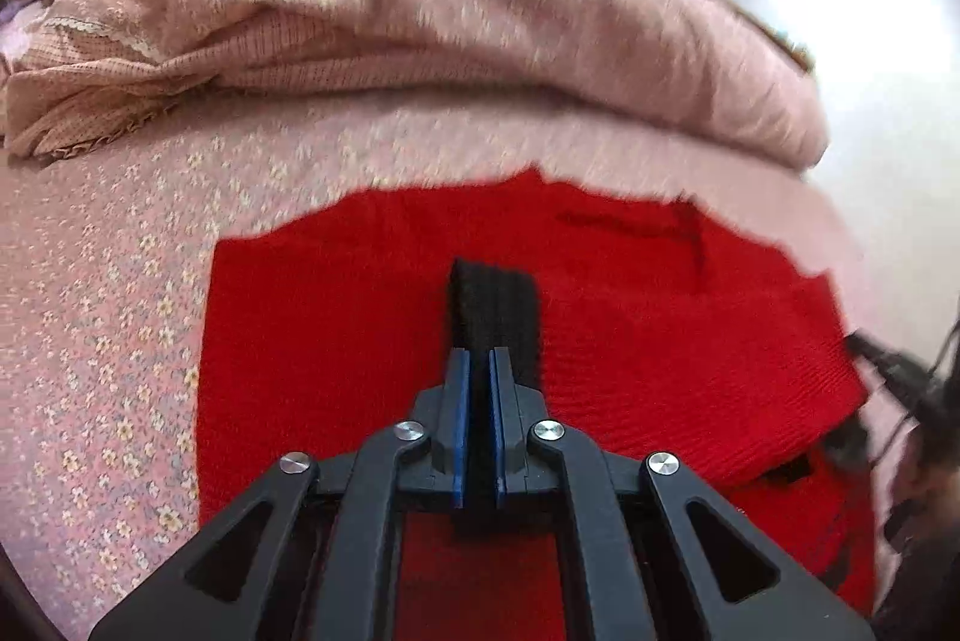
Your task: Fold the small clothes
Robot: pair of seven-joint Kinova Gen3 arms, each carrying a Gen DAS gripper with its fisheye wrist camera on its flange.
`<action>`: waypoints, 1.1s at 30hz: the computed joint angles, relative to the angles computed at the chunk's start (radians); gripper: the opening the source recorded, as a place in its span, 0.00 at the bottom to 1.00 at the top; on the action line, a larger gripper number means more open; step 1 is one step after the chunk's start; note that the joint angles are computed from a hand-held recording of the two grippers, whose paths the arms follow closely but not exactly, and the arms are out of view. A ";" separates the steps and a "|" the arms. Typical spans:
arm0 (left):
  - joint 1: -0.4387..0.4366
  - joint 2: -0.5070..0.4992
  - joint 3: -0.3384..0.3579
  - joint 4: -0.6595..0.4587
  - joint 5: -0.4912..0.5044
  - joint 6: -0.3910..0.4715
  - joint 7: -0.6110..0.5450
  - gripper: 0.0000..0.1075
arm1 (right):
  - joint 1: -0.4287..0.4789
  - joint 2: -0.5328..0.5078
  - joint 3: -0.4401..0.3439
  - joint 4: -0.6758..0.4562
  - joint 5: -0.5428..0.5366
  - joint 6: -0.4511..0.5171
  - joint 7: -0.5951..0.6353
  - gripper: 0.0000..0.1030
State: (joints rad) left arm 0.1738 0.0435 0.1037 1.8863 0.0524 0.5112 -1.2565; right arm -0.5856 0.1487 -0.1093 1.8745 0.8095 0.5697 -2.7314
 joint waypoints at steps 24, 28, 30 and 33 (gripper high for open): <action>0.056 -0.023 0.021 -0.005 -0.245 0.037 0.206 0.06 | -0.049 0.026 0.058 -0.003 -0.080 -0.064 0.081 0.04; 0.058 -0.024 0.025 -0.004 -0.248 0.040 0.213 0.06 | -0.011 -0.008 0.084 0.054 -0.041 -0.147 -0.022 0.04; 0.061 -0.021 0.027 -0.005 -0.252 0.044 0.215 0.06 | 0.073 0.003 0.045 0.057 -0.112 -0.157 0.004 0.04; 0.066 -0.014 0.028 -0.011 -0.262 0.051 0.221 0.06 | 0.113 0.021 0.058 0.058 -0.215 -0.153 0.049 0.02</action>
